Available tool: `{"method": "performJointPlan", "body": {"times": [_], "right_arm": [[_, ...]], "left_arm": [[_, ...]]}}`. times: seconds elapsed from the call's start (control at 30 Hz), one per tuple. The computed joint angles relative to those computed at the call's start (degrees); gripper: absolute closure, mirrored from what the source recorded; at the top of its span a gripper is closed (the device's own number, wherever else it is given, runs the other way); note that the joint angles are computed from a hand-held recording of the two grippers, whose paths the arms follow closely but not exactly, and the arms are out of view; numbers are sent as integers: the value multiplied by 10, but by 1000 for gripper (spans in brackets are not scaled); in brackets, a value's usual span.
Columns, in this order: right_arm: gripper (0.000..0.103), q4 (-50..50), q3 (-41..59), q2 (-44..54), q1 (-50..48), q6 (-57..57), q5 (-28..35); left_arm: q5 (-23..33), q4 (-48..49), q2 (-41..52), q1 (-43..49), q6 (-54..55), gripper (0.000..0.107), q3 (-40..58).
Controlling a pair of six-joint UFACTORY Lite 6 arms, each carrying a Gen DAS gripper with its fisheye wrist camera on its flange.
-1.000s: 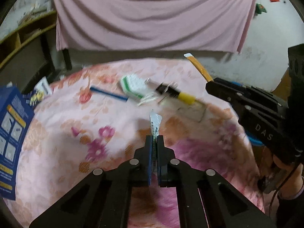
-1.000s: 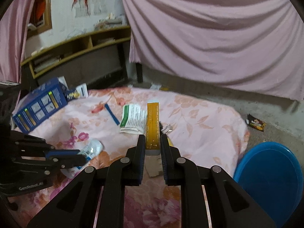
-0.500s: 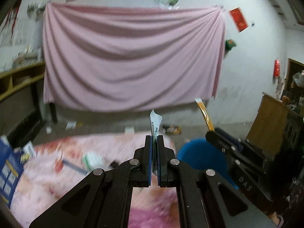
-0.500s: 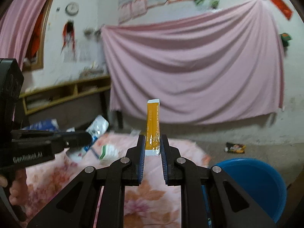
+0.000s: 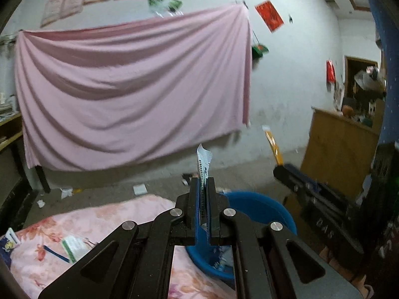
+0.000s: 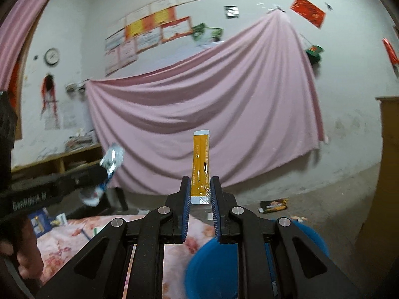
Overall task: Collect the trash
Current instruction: 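Lift both held items and carry them over the blue basin, then open both grippers to drop the items into the blue basin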
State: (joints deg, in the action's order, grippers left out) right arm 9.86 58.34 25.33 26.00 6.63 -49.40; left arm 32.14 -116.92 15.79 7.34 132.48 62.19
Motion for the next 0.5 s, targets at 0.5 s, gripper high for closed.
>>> {"method": "performJointPlan", "body": {"times": [0.5], "right_arm": [[89,-38,30,22,-74,84,107]], "left_arm": [[-71,164,82,-78,-236,104,94]]}}
